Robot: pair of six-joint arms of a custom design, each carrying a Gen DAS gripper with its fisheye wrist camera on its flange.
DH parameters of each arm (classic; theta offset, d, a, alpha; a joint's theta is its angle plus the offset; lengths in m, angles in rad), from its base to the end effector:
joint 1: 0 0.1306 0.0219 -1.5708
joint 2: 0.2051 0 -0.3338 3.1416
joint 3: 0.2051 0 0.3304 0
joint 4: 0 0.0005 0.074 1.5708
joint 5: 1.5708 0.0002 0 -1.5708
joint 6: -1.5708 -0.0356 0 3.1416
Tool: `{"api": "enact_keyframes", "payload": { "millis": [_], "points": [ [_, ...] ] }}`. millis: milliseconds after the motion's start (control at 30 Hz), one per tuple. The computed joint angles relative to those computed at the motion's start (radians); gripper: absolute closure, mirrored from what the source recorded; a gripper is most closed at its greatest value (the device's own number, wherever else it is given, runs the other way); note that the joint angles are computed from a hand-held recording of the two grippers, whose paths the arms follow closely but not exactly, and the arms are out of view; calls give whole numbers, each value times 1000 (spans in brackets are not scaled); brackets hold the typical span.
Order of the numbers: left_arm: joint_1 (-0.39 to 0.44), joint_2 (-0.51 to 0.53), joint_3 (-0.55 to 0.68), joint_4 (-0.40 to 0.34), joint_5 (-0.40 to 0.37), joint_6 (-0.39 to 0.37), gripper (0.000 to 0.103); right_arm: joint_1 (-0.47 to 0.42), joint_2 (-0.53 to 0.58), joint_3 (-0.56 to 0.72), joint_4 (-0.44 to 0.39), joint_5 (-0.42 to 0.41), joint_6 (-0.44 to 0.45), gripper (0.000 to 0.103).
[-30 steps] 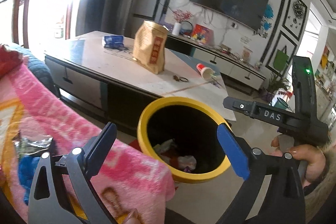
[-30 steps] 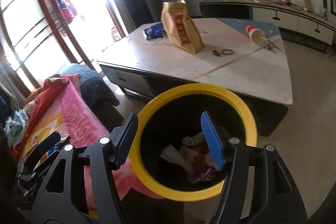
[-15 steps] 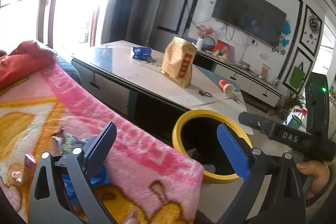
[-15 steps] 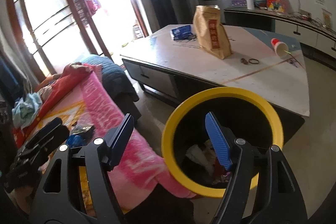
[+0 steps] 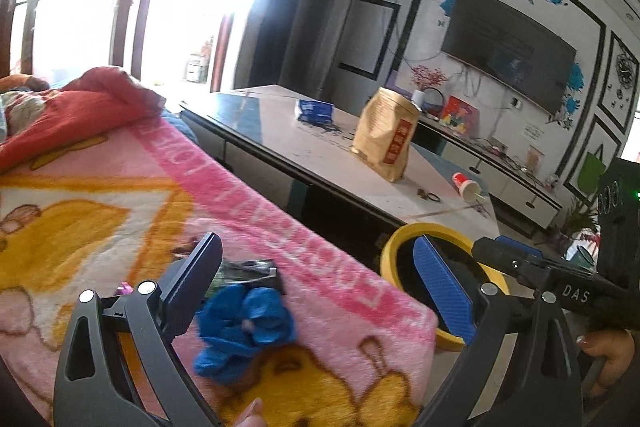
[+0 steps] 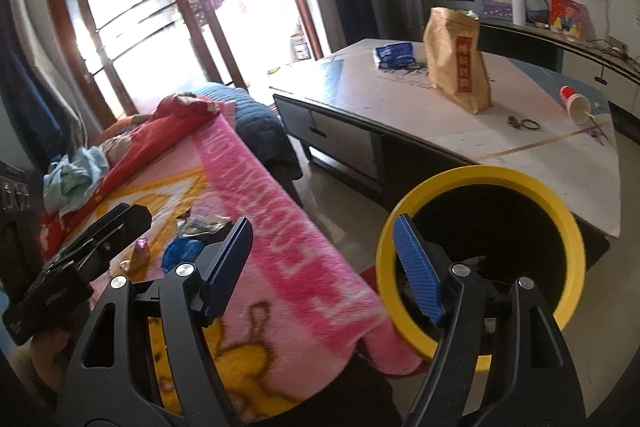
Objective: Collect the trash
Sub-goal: 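Move both open tools back over the trash on the blanket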
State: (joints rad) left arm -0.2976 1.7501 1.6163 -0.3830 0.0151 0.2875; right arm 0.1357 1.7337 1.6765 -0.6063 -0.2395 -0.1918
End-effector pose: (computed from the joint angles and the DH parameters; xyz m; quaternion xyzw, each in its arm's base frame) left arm 0.5444 -0.1680 0.3416 0.0082 0.8643 -0.1513 0.4797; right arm 0.5511 0.0833 0.3561 -0.0273 0.8935 0.1769 0.4118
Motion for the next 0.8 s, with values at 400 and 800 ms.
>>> {"api": "enact_keyframes", "payload": {
  "millis": [400, 800],
  "points": [
    [84, -70, -106, -1, -45, 23, 9, 90, 80, 100, -58, -7, 27, 39],
    [151, -89, -161, -49, -58, 44, 9, 162, 200, 233, -173, -48, 62, 39]
  ]
}}
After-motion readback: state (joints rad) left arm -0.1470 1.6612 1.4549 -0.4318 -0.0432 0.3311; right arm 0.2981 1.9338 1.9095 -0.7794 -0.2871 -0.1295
